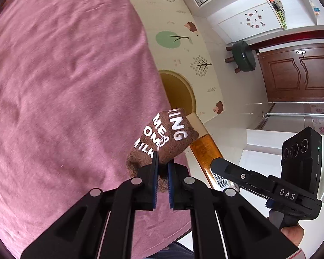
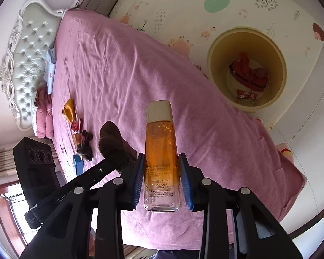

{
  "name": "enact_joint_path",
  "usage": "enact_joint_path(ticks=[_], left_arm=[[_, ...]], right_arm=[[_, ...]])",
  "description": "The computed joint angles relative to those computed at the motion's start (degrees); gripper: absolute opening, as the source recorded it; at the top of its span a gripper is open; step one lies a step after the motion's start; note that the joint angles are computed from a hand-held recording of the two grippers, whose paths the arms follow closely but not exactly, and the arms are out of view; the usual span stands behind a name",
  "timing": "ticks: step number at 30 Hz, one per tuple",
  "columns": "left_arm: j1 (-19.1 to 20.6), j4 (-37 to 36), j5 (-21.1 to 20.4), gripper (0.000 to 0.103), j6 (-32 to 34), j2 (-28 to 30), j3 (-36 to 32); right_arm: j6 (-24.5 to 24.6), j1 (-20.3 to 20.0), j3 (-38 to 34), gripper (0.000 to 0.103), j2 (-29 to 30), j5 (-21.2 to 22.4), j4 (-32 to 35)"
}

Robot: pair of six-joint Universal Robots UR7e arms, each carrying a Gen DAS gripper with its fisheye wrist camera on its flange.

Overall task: Collect trash
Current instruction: 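Carry the sock and amber bottle over the yellow wastebasket with both tools, then open both tools to drop the sock and bottle into the wastebasket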

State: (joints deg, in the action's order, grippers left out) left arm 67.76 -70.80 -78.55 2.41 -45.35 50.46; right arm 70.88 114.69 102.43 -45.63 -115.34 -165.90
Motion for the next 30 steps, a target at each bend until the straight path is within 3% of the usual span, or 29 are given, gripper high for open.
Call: enact_joint_path(ticks=[11,15,16,18,30], left_arm=[[-4.8,-4.3,-1.8,0.008,1.0,5.8,3.6],[-5.1,-4.2,-5.5,0.010,-0.3,9.1,1.0],[-5.1,-4.0,-6.5,0.016,-0.6,9.8,0.2],[-5.5,-5.0,-5.4,0.078,-1.0,10.4,-0.3],[-5.8,-5.3,0.2,0.079,0.8,10.4,-1.6]], right_arm=[[-1.2,-4.3,8.3,0.031,-8.6,-6.0,2.2],[-2.4,-6.2,10.1,0.031,-10.6,-7.4,1.5],[-2.6,-6.6,10.3,0.033,-11.1,-7.5,1.5],[-2.3,-7.3,11.1,0.043,-12.1,-7.8,1.1],[-3.2,-7.2,10.3,0.044,-12.3,-7.9,1.3]])
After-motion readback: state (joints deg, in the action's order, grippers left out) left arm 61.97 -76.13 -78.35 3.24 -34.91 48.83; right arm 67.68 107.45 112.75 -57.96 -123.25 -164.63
